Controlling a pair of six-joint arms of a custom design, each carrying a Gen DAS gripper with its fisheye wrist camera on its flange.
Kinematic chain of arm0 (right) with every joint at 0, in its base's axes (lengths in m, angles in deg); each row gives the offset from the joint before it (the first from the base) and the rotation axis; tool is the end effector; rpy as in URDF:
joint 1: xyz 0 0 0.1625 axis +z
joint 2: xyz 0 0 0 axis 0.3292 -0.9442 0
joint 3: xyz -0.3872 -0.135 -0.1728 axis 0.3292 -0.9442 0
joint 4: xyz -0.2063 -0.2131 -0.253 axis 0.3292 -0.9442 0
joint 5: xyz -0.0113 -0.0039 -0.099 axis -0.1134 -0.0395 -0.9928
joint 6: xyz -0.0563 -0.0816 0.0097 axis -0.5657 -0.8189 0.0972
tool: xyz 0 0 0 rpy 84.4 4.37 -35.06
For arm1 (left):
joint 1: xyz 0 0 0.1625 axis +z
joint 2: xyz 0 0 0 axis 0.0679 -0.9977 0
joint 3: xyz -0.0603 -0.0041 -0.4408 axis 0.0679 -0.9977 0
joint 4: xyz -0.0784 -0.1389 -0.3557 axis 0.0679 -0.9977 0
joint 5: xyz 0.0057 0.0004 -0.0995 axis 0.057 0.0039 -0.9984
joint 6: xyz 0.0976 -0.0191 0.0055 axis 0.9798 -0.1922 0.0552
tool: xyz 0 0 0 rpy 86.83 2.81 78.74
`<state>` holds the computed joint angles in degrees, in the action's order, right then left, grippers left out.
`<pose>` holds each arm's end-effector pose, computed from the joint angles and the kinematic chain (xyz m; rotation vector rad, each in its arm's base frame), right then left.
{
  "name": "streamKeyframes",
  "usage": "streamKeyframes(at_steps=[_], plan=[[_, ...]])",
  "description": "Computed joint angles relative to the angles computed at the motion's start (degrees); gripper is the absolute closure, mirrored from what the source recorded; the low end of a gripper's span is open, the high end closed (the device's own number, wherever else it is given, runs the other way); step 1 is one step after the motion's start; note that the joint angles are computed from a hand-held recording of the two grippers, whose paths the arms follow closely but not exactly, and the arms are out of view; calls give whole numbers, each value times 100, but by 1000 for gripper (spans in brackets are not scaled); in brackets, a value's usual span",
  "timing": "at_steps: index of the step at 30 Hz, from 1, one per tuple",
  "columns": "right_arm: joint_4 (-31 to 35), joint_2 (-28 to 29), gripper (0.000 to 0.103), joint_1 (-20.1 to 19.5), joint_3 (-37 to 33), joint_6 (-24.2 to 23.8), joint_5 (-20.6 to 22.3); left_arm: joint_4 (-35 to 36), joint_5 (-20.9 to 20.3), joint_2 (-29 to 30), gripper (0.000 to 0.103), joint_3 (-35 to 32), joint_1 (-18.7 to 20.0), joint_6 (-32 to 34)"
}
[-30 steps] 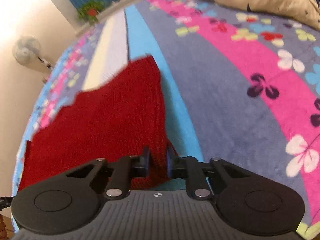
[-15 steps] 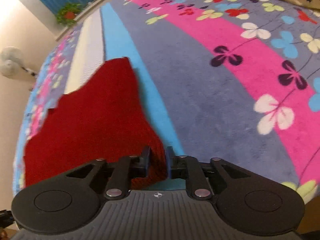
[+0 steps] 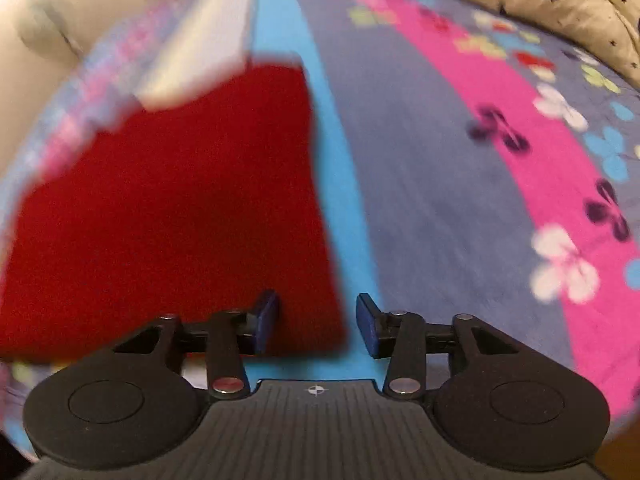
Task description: Fold small clothes
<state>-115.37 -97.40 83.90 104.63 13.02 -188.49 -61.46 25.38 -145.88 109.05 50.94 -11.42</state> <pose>0.1685 -0.4433 0.2848 -0.2071 -2.3820 0.7324 -0.1762 -0.5933 0.2622 0.3957 2.4647 -0.4883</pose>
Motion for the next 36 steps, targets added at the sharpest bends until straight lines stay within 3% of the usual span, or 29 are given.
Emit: streamKeyframes(at_steps=[2,5,8,11,15,21,26,36], plan=[[-192,-29,47,-3,11,67,26,-372,127,-26,63,158,-60,189],[-997,-10,48,117,146,-249,-55,-1048,122,-100,58,378,-143,530],[-1342,37,48,181,168,-472,-40,-1172,16,-160,52,427,-150,581],[-1259,46,48,155,183,-588,30,-845,-34,-113,52,310,-94,444],[-194,163,47,158,-50,-217,-329,-161,-5,-20,49,137,-17,136],[-1133,198,47,281,107,-673,-331,-555,123,-56,45,319,-103,395],[-316,143,46,190,27,-348,-514,-935,190,-105,41,432,-157,463],[-1294,136,47,302,147,-549,-730,-1481,350,-310,41,787,-334,298]])
